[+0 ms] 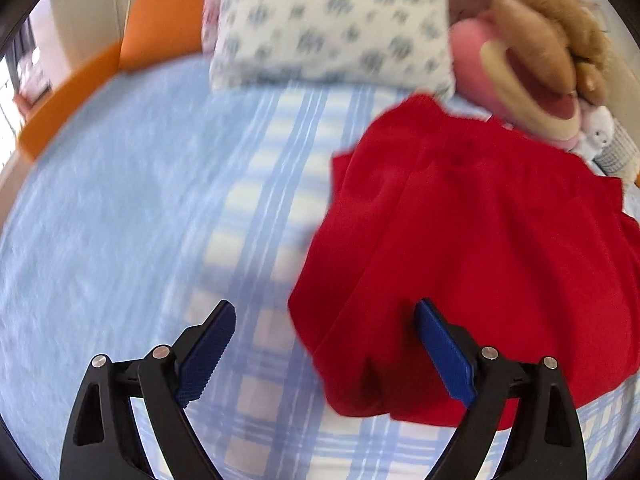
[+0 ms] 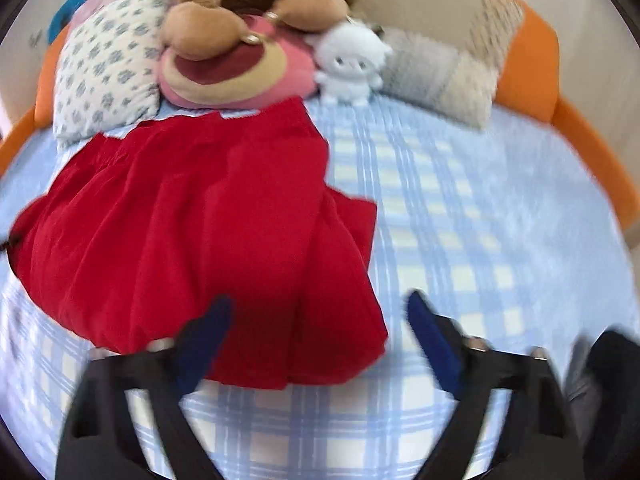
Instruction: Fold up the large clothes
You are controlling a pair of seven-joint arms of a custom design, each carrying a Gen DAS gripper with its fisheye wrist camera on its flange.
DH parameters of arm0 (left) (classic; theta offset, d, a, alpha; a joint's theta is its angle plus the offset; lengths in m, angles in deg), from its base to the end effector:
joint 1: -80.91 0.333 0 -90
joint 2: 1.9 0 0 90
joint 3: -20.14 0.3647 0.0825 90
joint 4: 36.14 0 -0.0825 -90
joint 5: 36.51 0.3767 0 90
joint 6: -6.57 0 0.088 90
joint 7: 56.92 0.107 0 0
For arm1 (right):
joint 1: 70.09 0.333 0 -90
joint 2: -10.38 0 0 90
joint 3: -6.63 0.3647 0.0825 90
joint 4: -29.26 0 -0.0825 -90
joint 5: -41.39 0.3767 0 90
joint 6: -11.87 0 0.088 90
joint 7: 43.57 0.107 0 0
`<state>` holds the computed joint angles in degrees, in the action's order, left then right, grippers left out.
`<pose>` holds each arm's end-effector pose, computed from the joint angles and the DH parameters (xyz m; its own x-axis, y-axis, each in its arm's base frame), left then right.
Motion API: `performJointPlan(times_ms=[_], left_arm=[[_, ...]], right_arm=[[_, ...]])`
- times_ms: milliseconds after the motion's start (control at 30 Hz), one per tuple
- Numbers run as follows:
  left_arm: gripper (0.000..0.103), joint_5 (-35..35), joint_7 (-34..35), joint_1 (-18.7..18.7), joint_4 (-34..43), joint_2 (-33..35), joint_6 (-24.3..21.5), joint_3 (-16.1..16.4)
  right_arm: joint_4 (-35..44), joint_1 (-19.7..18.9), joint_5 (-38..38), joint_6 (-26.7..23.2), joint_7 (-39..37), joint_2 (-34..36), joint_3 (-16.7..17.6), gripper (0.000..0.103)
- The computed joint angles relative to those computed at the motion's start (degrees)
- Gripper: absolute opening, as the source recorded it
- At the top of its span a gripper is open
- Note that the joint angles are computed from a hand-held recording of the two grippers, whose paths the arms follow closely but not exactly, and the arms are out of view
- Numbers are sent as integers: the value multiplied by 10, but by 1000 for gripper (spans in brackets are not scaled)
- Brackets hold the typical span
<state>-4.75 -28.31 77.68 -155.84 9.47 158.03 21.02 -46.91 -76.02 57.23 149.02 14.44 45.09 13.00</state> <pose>0.6071 -0.0391 0.4164 0.5473 -0.8365 0.0263 -0.7321 -0.4938 -0.4693 0.7827 -0.0161 0.4741 0.3762 -0.9250 -0.0527 -0.8059 -0.2986 -0.5113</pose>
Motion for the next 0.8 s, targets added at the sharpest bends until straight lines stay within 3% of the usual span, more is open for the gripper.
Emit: performJointPlan(times_ms=[33, 100, 133, 167, 200, 233, 300, 400, 500, 667, 800], left_arm=[[86, -25, 9, 9, -10, 4, 21, -5], [62, -63, 20, 16, -30, 9, 70, -9], [53, -84, 33, 19, -37, 12, 97, -12], [38, -89, 36, 12, -38, 13, 102, -7], [22, -54, 11, -14, -27, 13, 79, 13], [17, -19, -7, -32, -15, 12, 56, 25], [14, 44, -24, -47, 3, 0, 19, 30], [13, 78, -25, -30, 0, -34, 13, 15], [13, 121, -46, -14, 6, -50, 0, 3], [13, 61, -19, 16, -4, -29, 14, -18], [13, 70, -60, 8, -35, -8, 45, -1]], right_arm=[[9, -4, 9, -11, 11, 8, 1, 47], [30, -16, 29, -38, 16, 24, 10, 22], [39, -21, 41, -53, 23, 30, 14, 15], [36, -20, 46, -47, 30, 29, 12, 10], [21, -17, 49, -22, 34, 20, 9, 7], [7, -12, 45, 4, 33, 10, 6, 6], [-8, -5, 29, 41, 30, -3, -2, 5], [22, -15, 28, 26, 36, 0, 2, 5], [20, -11, 13, 42, 29, 0, -2, 5], [69, -40, 54, -41, 54, 42, 15, 5], [121, -73, 112, -122, 76, 87, 30, 9]])
